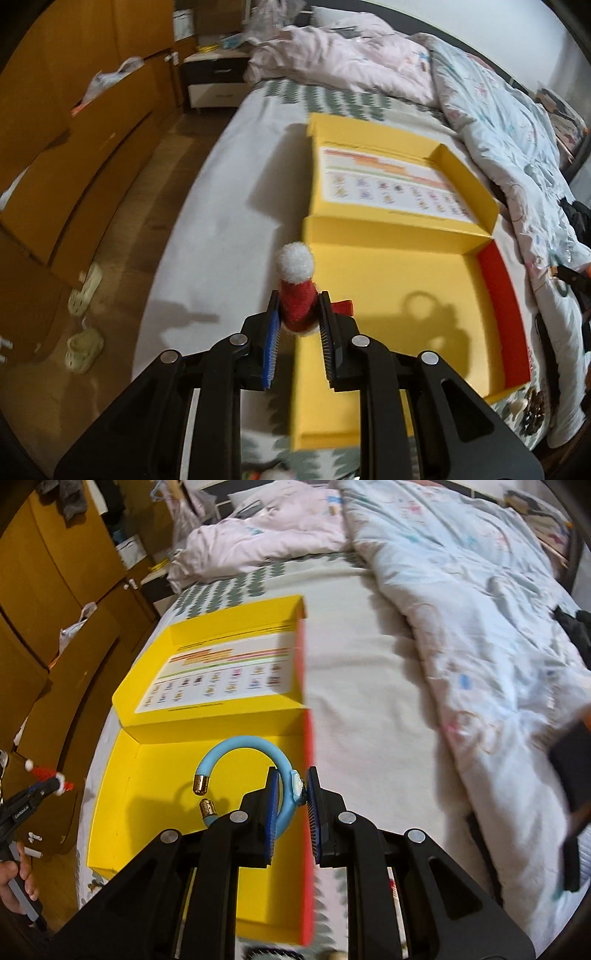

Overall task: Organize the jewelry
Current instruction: 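Carry the Santa hat and blue hair tie out of the box over the bed with both tools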

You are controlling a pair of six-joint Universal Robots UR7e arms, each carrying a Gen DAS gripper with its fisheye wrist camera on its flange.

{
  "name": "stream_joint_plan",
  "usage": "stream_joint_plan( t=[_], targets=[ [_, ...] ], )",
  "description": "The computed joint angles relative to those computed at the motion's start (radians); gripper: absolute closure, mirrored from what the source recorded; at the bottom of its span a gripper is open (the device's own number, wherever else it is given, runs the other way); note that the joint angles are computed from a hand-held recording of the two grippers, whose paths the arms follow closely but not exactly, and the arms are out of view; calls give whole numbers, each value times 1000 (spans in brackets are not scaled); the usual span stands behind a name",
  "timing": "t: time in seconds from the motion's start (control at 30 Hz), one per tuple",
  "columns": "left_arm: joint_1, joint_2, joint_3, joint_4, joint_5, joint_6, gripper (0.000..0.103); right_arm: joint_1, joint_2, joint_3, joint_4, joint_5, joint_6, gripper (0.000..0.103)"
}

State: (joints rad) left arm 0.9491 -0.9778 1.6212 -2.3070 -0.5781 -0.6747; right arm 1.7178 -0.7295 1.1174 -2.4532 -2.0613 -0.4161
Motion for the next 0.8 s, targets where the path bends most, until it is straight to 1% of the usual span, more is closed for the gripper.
stream_joint_plan(
  t=[0.13,0.2,0.37,0.43,0.57,0.63,0.8],
  targets=[
    [5,-51,70,71,2,-99,83,-18,-51,39,-11,-27,5,88],
    [8,-72,97,103,-8,-144,83,-29,-67,49,-8,-34,9,88],
    [3,-104,146,141,-24,-204,83,-57,-93,68,-3,-59,20,88],
    [2,-109,162,155,-26,-220,83,-67,-91,68,-4,-80,23,88],
    [7,-115,177,203,-35,-262,83,-94,-76,49,26,-97,37,88],
    [14,-114,184,198,-53,-266,83,-105,-66,38,44,-95,47,88],
    [22,-97,179,216,-66,-270,83,-125,-22,2,89,-109,61,88]
  ],
)
